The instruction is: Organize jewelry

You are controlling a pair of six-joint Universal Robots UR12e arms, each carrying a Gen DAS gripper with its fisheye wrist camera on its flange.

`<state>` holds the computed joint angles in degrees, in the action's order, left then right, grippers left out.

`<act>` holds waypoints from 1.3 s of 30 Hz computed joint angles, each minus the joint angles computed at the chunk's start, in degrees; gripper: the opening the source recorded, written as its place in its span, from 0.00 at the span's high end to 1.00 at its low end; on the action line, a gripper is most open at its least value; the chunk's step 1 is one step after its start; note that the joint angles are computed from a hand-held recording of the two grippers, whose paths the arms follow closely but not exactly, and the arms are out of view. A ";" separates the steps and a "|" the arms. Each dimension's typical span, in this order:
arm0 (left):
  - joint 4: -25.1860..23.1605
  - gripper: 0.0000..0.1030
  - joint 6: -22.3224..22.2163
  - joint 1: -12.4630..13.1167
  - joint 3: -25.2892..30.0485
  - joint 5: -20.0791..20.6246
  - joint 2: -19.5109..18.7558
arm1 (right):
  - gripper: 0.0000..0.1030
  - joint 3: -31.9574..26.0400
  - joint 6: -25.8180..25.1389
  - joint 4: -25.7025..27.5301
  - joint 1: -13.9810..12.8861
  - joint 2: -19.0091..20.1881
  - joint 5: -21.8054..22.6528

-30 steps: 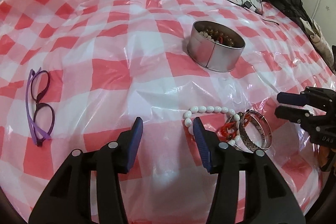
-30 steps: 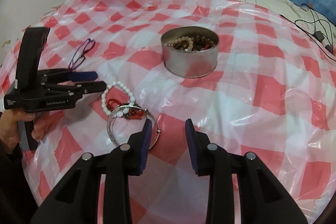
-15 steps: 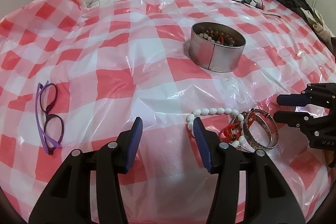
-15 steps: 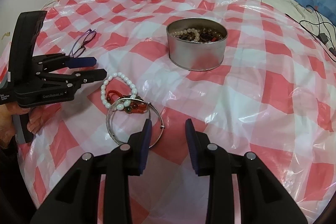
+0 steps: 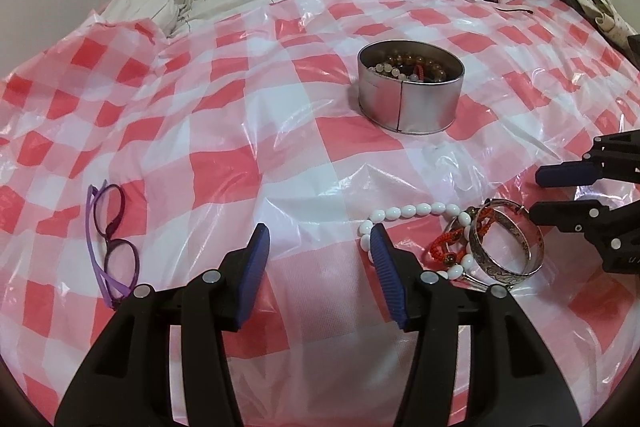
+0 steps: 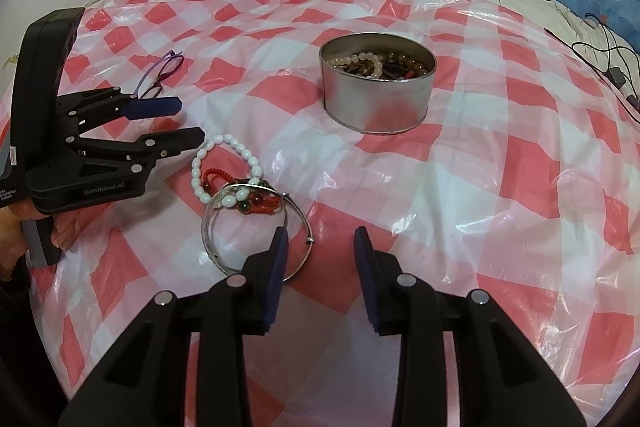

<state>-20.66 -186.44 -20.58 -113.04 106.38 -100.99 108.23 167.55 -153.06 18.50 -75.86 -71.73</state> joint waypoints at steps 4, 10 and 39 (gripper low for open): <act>0.53 0.51 0.93 -0.51 0.09 1.61 -0.15 | 0.64 0.10 -0.06 -0.16 0.03 0.00 -0.06; 1.24 0.49 2.46 -1.11 0.20 3.49 -0.40 | 0.63 0.08 -0.46 -0.25 0.13 0.04 -0.27; 0.50 0.44 3.05 -1.28 0.53 3.90 -0.42 | 0.61 0.18 -1.71 -1.58 1.05 0.12 -3.88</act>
